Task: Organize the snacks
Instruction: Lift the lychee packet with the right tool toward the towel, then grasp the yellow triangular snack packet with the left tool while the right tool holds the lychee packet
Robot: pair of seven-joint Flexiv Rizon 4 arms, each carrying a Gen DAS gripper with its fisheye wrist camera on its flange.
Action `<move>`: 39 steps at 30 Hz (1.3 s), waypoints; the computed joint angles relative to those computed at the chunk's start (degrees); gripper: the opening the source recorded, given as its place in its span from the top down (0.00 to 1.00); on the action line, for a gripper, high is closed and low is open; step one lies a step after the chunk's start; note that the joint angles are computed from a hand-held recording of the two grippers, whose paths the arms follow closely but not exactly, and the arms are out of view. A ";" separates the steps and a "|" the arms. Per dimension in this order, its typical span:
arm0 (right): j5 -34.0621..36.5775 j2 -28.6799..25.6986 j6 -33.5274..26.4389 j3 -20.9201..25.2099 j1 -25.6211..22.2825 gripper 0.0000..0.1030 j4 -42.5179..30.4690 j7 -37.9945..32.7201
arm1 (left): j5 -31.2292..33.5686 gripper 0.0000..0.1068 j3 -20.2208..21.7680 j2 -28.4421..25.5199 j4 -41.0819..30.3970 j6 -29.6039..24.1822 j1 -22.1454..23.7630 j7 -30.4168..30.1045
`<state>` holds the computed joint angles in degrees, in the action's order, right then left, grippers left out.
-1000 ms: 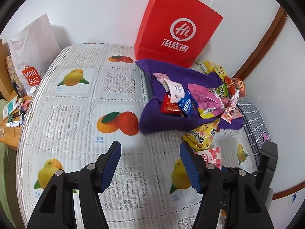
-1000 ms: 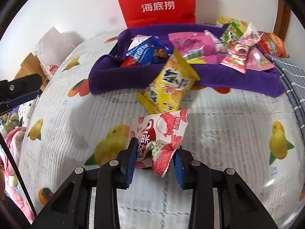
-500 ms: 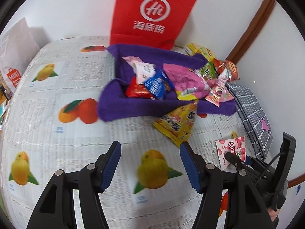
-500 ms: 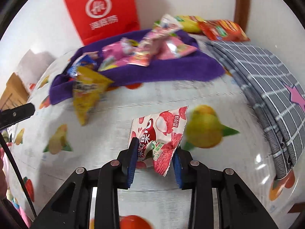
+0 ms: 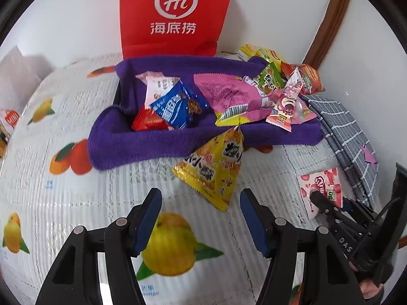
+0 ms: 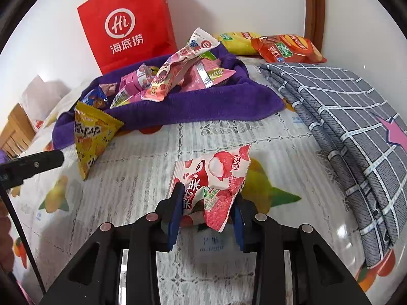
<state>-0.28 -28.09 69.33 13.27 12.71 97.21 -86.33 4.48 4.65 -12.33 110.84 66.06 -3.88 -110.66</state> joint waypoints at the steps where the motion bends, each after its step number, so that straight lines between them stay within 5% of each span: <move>1: 0.07 -0.24 -0.10 0.10 -0.10 0.66 -0.30 -0.22 | 1.04 0.42 0.37 -0.49 -0.88 -0.55 -0.36 -1.08; 9: -5.28 -0.04 0.76 -3.01 3.12 0.55 1.35 1.01 | 5.90 0.39 1.59 -4.33 -6.01 -2.57 -2.52 -5.37; 17: -4.80 -0.22 0.79 -1.64 1.85 0.54 1.07 0.59 | 10.58 0.39 3.60 -7.77 -10.63 -4.56 -4.78 -11.58; 29: -3.40 -0.27 0.48 -0.73 1.19 0.54 0.66 -0.06 | 11.44 0.46 3.26 -10.66 -13.74 -6.07 -5.32 -12.40; 39: -2.03 -0.26 0.13 -0.17 0.71 0.54 0.29 -0.83 | 10.32 0.52 2.48 -7.36 -9.62 -3.84 -5.05 -8.61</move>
